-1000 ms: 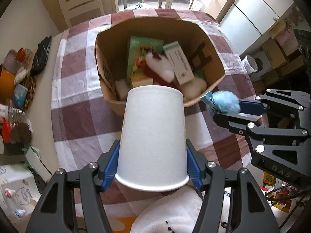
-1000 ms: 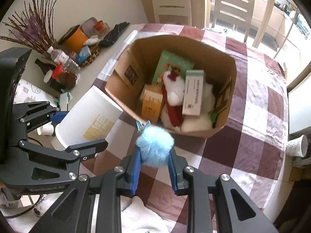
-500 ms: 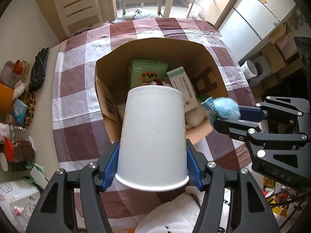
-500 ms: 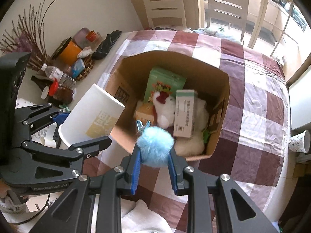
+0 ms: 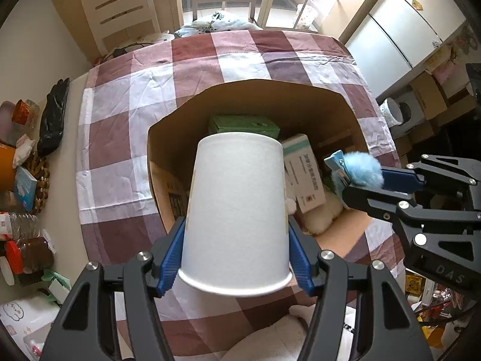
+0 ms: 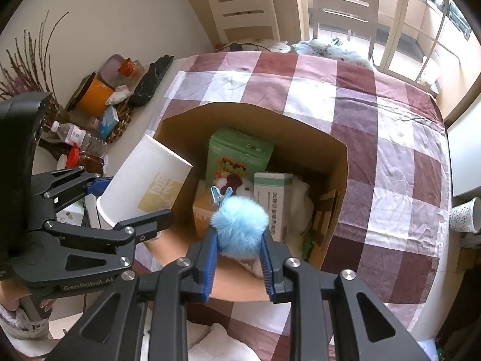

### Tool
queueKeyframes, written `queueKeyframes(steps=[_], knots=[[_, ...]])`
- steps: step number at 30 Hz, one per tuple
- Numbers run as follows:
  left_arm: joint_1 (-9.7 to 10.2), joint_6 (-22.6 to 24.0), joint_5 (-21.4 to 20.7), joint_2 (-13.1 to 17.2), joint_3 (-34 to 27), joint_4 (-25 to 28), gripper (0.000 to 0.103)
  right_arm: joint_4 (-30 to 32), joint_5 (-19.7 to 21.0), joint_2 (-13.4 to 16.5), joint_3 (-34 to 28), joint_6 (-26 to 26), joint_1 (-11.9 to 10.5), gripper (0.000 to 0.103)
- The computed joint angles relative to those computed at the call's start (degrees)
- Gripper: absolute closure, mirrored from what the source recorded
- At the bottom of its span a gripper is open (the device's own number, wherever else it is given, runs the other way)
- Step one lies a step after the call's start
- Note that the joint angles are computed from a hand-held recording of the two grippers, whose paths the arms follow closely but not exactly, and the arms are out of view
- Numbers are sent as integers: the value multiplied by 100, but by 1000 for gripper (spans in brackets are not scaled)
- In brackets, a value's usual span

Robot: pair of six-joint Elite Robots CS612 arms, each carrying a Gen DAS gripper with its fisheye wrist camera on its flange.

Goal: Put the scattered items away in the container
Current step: 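Lift and carry the paper cup and pompom over the cardboard box, then open both tools to drop the paper cup and pompom into the box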

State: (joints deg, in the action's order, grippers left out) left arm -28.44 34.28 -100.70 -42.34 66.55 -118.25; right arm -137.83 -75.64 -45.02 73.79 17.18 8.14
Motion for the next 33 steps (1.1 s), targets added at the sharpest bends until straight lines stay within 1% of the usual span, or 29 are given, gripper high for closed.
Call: queueKeyframes(steps=[8, 21, 25, 26, 27, 28, 29, 30, 31, 32, 33], knots=[[-47, 59, 58, 124, -129, 162, 40, 186, 65, 121, -144, 17, -38, 77], [-84, 189, 115, 150, -151, 234, 40, 260, 47, 176, -229, -36, -35, 76], [-88, 186, 125, 147, -145, 226, 38, 268, -52, 179, -259, -136, -17, 76], [-94, 196, 148, 144, -144, 234, 37, 273, -89, 177, -270, -185, -10, 75], [-99, 178, 152, 139, -145, 246, 36, 290, -109, 177, -282, -226, -5, 73], [-95, 148, 115, 141, -167, 301, 32, 300, -132, 175, -293, -248, -2, 72], [-97, 115, 121, 144, -184, 325, 30, 283, -162, 166, -290, -250, 0, 71], [-101, 87, 168, 147, -197, 326, 25, 249, -202, 152, -276, -236, 0, 70], [-107, 75, 225, 140, -186, 289, 21, 219, -254, 135, -259, -213, 0, 65], [-105, 75, 242, 135, -184, 278, 20, 190, -302, 118, -242, -184, -2, 60], [-101, 69, 235, 134, -198, 298, 19, 156, -333, 102, -221, -148, -4, 59]])
